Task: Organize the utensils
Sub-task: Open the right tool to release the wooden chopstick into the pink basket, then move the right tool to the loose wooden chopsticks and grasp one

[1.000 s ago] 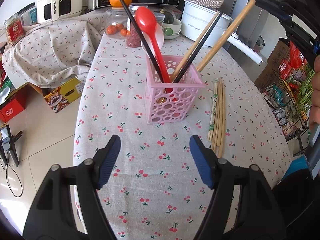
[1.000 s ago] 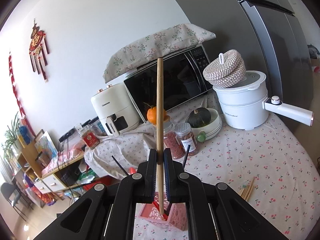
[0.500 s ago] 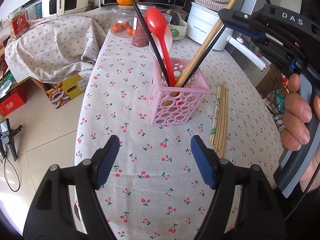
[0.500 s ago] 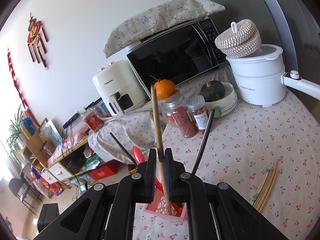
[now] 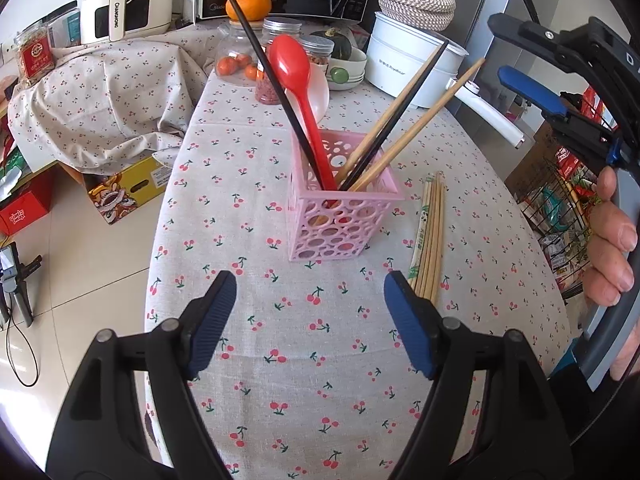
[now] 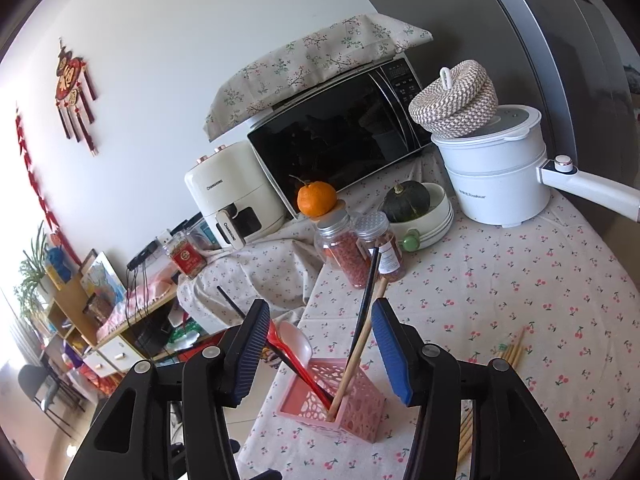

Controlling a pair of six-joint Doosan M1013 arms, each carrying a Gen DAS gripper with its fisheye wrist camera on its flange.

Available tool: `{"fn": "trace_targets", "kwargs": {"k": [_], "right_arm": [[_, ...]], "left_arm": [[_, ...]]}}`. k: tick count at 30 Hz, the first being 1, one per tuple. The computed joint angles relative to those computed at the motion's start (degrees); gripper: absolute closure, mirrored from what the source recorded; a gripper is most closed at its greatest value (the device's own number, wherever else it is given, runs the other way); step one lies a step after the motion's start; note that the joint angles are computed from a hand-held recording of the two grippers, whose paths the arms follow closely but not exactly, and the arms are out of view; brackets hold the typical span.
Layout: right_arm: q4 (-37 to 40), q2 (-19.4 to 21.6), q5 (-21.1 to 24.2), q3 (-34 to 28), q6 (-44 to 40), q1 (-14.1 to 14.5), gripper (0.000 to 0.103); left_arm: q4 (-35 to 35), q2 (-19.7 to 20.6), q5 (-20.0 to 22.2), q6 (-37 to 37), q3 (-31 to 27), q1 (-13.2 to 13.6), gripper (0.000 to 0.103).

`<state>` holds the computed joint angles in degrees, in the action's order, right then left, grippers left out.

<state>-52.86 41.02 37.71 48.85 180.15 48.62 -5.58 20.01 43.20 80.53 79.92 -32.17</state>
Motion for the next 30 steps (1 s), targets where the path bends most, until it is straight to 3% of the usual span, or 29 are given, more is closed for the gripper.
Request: {"fn": "trace_targets", "kwargs": {"k": [3,10,16,20,26,30], "right_arm": [[-1.0,-1.4,0.3,2.1,0.8,0.1,0.038],[0.2,-3.3,6.2,4.9,-2.0,0.6,0.023],[8.7,-3.5,12.8,5.6,-5.8,-0.4,0.018],[15.8,-2.9,16.7,5.2,-9.2,-1.5,0.017],[29.3,1.1,27.1,0.2,-17.0,-3.6,0.017],[35.1,2.8,29.1,-1.2,-18.7,-4.8,0.017]], "left_arm": [[0.7,0.2,0.2,-0.5,-0.3,-0.3,0.022],[2.4,0.8,1.3,-1.6,-1.4,-1.4,0.02],[3.8,1.6,3.0,-3.1,-2.7,-2.2,0.017],[6.4,2.0,3.3,-4.3,-3.3,-3.0,0.008],[7.6,2.4,3.4,-4.7,-3.7,-3.5,0.001],[8.2,2.6,3.7,-5.9,-3.7,-3.4,0.001]]}}
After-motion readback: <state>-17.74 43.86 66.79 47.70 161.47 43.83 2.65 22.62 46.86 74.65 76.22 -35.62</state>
